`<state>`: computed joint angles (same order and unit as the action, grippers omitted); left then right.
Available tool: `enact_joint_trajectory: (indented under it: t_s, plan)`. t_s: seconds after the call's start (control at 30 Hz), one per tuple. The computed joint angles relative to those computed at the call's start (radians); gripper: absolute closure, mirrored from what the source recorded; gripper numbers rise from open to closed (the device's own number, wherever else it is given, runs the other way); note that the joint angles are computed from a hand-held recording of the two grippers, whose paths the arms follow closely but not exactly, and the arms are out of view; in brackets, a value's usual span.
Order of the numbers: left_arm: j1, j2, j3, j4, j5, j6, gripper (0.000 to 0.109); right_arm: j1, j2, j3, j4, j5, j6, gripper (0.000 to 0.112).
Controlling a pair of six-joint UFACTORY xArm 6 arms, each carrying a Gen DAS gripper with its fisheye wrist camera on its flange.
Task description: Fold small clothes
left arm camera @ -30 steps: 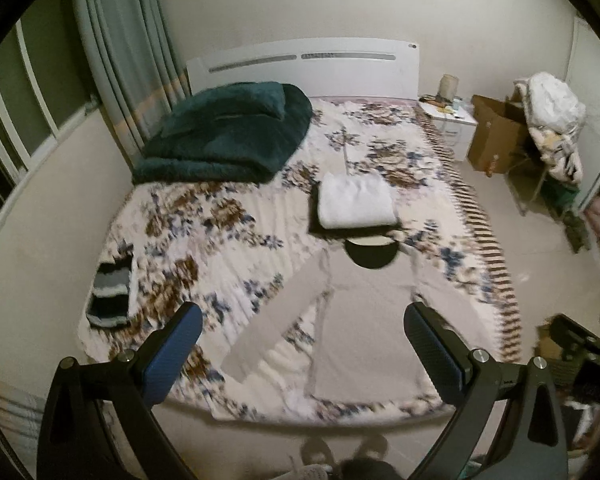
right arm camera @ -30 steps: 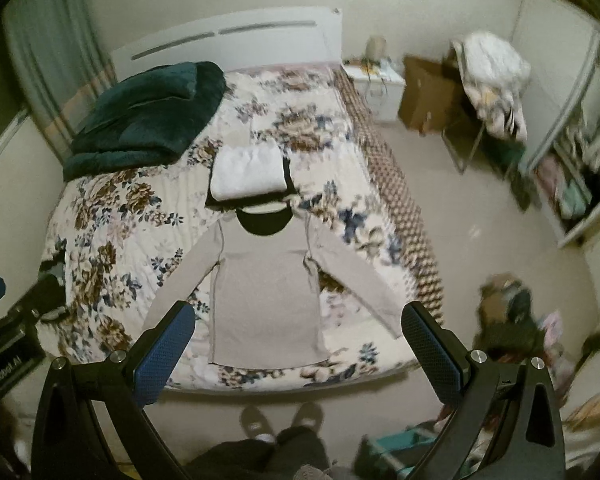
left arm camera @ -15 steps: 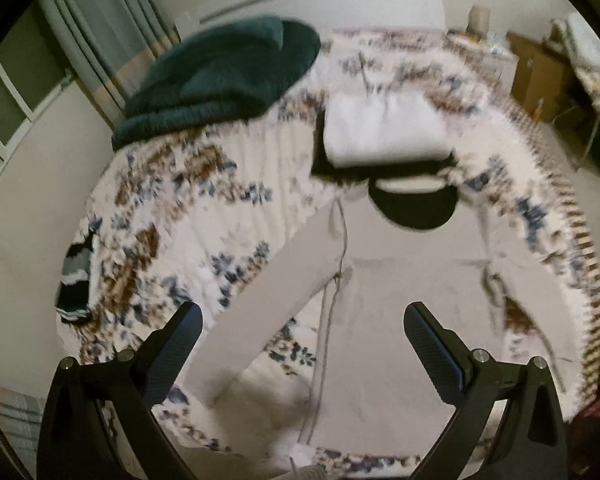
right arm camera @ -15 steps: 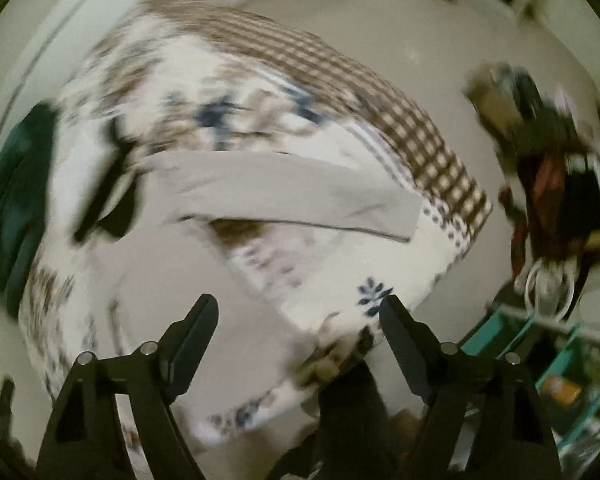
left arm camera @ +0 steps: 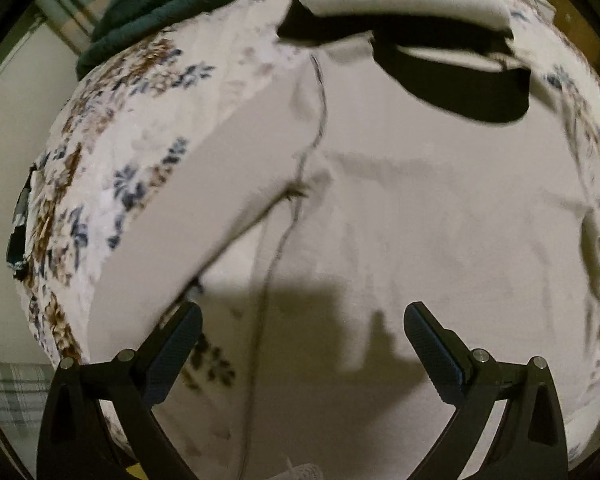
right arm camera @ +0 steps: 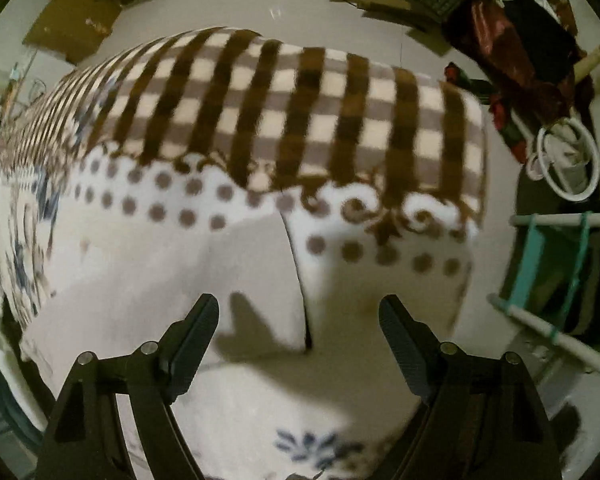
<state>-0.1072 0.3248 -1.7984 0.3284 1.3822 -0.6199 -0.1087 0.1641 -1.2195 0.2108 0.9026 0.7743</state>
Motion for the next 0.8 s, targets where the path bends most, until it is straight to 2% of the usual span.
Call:
enact_joint_trajectory:
  t_s: [0.07, 0.1, 0.13, 0.17, 0.23, 0.37, 0.47, 0.5, 0.63, 0.73, 0.8]
  plan:
    - [0.003, 0.005, 0.012, -0.003, -0.017, 0.013, 0.006, 0.01, 0.02, 0.0, -0.032, -0.043, 0.011, 0.029]
    - [0.006, 0.006, 0.014, -0.005, -0.022, 0.018, 0.006, 0.023, 0.019, 0.001, -0.066, -0.062, 0.025, 0.033]
    - [0.009, 0.005, 0.016, -0.009, -0.027, 0.024, 0.006, 0.032, 0.025, -0.003, -0.096, -0.075, 0.029, 0.055]
    - [0.013, 0.001, 0.019, -0.01, -0.03, 0.028, 0.006, 0.041, 0.039, -0.022, -0.113, -0.069, 0.02, 0.084]
    - [0.021, -0.014, 0.027, -0.014, -0.037, 0.033, 0.006, 0.054, 0.048, -0.041, -0.147, -0.072, 0.026, 0.107]
    - [0.038, -0.068, 0.065, -0.012, -0.05, 0.037, 0.006, 0.09, 0.028, -0.085, -0.215, -0.072, 0.023, 0.108]
    - [0.055, -0.126, 0.116, -0.004, -0.059, 0.032, 0.006, 0.135, 0.023, -0.164, -0.209, -0.042, -0.072, 0.108]
    - [0.062, -0.149, 0.139, -0.002, -0.062, 0.032, 0.006, 0.175, 0.032, -0.233, -0.215, 0.009, -0.075, 0.108]
    - [0.105, -0.244, 0.233, 0.024, -0.069, 0.027, 0.006, 0.323, 0.129, -0.495, -0.166, 0.144, -0.251, 0.108]
    - [0.137, -0.308, 0.31, 0.038, -0.073, 0.022, 0.006, 0.469, 0.249, -0.7, -0.134, 0.251, -0.41, 0.108]
    - [0.166, -0.351, 0.364, 0.047, -0.07, 0.02, 0.006, 0.57, 0.293, -0.775, -0.143, 0.298, -0.477, 0.108]
